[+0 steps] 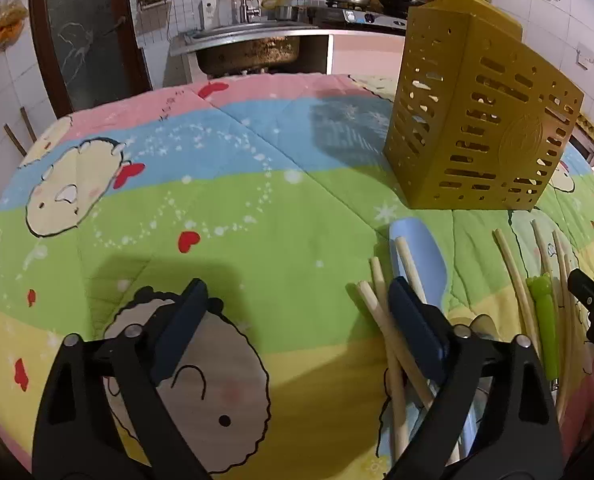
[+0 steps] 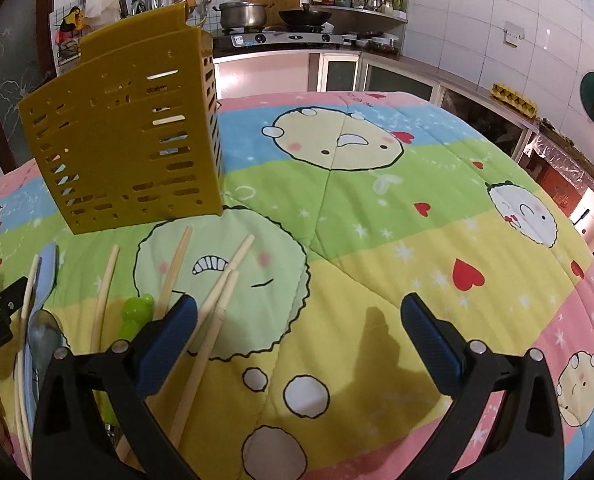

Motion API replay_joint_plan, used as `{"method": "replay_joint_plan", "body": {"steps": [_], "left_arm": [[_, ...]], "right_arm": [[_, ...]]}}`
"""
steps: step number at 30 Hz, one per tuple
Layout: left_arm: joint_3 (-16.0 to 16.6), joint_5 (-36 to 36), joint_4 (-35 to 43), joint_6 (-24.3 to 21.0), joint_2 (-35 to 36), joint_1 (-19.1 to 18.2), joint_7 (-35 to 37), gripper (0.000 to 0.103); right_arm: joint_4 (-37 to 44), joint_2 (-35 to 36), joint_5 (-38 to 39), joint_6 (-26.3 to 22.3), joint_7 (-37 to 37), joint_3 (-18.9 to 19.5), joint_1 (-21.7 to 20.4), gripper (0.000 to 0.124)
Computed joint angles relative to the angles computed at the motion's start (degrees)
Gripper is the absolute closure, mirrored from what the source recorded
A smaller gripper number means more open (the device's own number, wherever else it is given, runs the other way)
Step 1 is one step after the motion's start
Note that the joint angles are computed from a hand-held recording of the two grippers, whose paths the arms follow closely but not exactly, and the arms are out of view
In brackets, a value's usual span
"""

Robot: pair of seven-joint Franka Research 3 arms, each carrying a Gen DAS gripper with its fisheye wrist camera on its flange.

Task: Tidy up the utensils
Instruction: 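Lower both tools toward the wooden chopsticks lying on the quilt, then close the right tool on a wooden chopstick while the left tool grasps another chopstick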

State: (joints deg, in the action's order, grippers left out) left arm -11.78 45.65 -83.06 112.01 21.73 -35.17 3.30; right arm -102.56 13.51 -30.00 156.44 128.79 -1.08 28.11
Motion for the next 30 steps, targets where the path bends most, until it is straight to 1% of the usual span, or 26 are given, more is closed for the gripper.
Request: {"method": "replay_joint_plan", "body": {"steps": [2,6,8,10,11,12,14,15,16,20,24,30], "left_arm": [[-0.04,0.04,0.41,-0.10,0.34,-0.08,0.53,0.017],[-0.02,-0.29,1.95,-0.36,1.44,-0.35,2.53,0.024],[0.05,-0.79,2.17,-0.08,1.64,-0.42,2.65,0.026],[0.18,-0.89,2.31,0.06,1.73,-0.61,2.59,0.028],[0.21,-0.97,2.33,0.28,1.76,-0.64,2.64,0.030],[0.25,-1.04,2.28,0.42,1.75,-0.64,2.76,0.032],[0.21,-1.56,2.51,0.91,1.93,-0.56,2.98,0.035],[0.24,-1.82,2.41,1.21,1.84,-0.50,2.74,0.036],[0.27,-1.89,2.40,1.28,1.79,-0.57,2.53,0.036],[0.38,-1.90,2.29,1.22,1.67,-0.65,2.46,0.038],[0.46,-1.42,2.36,0.90,1.80,-0.95,2.24,0.038],[0.42,-1.24,2.35,0.75,1.79,-1.04,2.24,0.038]], "right_arm": [[-0.01,-0.05,-0.08,-0.14,-0.03,-0.04,0.03,0.025],[-0.09,-0.05,0.84,-0.16,-0.88,0.41,-0.19,0.025],[-0.02,0.08,3.25,-0.34,-3.00,1.19,-0.74,0.025],[0.31,0.53,7.67,-1.23,-6.75,2.50,-1.56,0.026],[0.42,0.70,9.43,-1.48,-8.16,2.87,-1.76,0.028],[0.49,0.82,11.42,-1.56,-9.67,3.32,-1.99,0.033],[0.03,0.53,11.01,-0.96,-9.30,2.49,-1.09,0.039],[-0.38,0.28,11.61,-0.30,-9.89,2.57,-1.12,0.046],[-0.67,0.08,13.03,0.07,-10.90,2.90,-1.41,0.051],[-1.59,-0.78,17.79,1.04,-12.54,3.30,-2.29,0.055],[-2.03,-1.27,15.06,1.97,-9.31,1.44,-1.49,0.055],[-2.40,-1.53,12.53,1.82,-7.61,1.10,-1.41,0.055]]}}
